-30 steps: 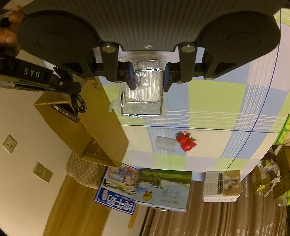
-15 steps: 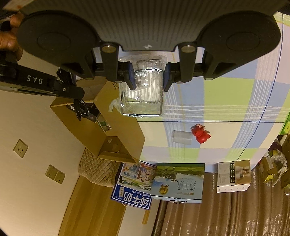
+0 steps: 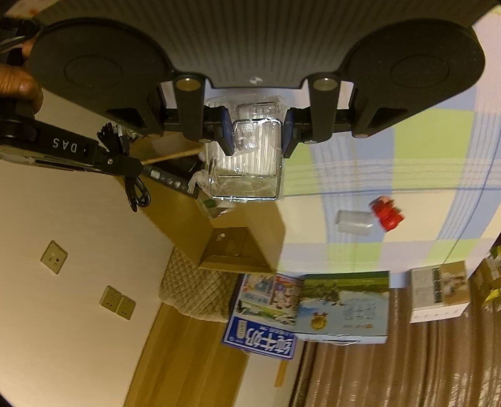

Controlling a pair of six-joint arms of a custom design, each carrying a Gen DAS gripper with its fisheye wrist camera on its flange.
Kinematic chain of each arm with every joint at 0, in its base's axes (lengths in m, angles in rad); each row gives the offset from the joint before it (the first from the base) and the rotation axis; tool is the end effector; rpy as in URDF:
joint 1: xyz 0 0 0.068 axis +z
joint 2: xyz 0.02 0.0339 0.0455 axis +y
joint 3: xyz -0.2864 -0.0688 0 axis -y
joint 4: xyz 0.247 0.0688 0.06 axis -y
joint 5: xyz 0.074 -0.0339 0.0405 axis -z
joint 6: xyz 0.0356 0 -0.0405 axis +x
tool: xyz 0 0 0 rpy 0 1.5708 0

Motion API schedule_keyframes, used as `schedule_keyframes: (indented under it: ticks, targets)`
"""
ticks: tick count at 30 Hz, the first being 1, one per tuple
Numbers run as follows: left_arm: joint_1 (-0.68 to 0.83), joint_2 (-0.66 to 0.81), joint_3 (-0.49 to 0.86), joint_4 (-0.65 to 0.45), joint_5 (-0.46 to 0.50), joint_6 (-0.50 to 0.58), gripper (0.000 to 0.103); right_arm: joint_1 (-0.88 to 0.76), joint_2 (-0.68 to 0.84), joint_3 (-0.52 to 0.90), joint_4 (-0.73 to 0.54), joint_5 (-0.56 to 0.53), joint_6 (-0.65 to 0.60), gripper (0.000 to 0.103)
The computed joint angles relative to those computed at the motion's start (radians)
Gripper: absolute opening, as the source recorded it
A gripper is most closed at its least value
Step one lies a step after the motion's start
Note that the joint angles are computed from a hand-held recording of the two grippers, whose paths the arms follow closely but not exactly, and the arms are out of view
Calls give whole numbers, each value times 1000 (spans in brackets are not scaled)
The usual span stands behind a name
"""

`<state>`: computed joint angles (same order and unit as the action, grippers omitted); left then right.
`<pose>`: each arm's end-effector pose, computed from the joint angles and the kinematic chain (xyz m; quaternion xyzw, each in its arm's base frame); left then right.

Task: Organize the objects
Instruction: 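Carry the glass holder and black cable with both grippers over the cardboard box, then open the left gripper to drop the glass holder while the right releases the cable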

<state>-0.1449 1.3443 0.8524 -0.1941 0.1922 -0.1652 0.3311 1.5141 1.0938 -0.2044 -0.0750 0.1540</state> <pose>0.2821 -0.0480 0.2598 0.0319 0.8999 -0.1515 0.4076 0.3231 0.1139 0.2894 -0.0957 0.8846 0.1417 0.4339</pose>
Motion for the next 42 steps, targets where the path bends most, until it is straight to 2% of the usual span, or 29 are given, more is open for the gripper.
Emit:
schedule_keyframes:
  ticks: [11,17,18,19,20,22,33,42]
  targets:
    - [-157,268,270,12,-69,-46,26,-157,91,113,-18,-80,-80,10]
    - [-194,406,391,17,-73,-46,27,-213,156,150,-8,-109,-90,10]
    - [-198,427,405,24,-70,-45,29,-221,166,154,-7,-112,-91,10]
    - [-200,450,426,22,-71,-44,39,-226,176,159,-9,-115,-92,10]
    - [-203,469,442,23,-82,-39,43,-232,187,165,-9,-119,-93,10]
    - [-207,482,448,34,-103,-27,43,-238,199,169,-8,-124,-95,10]
    - [-152,430,369,40,-94,-23,43,-206,198,166,-5,-133,-81,10]
    - [-115,378,323,41,-89,-18,43,-173,215,224,-22,-115,-84,10]
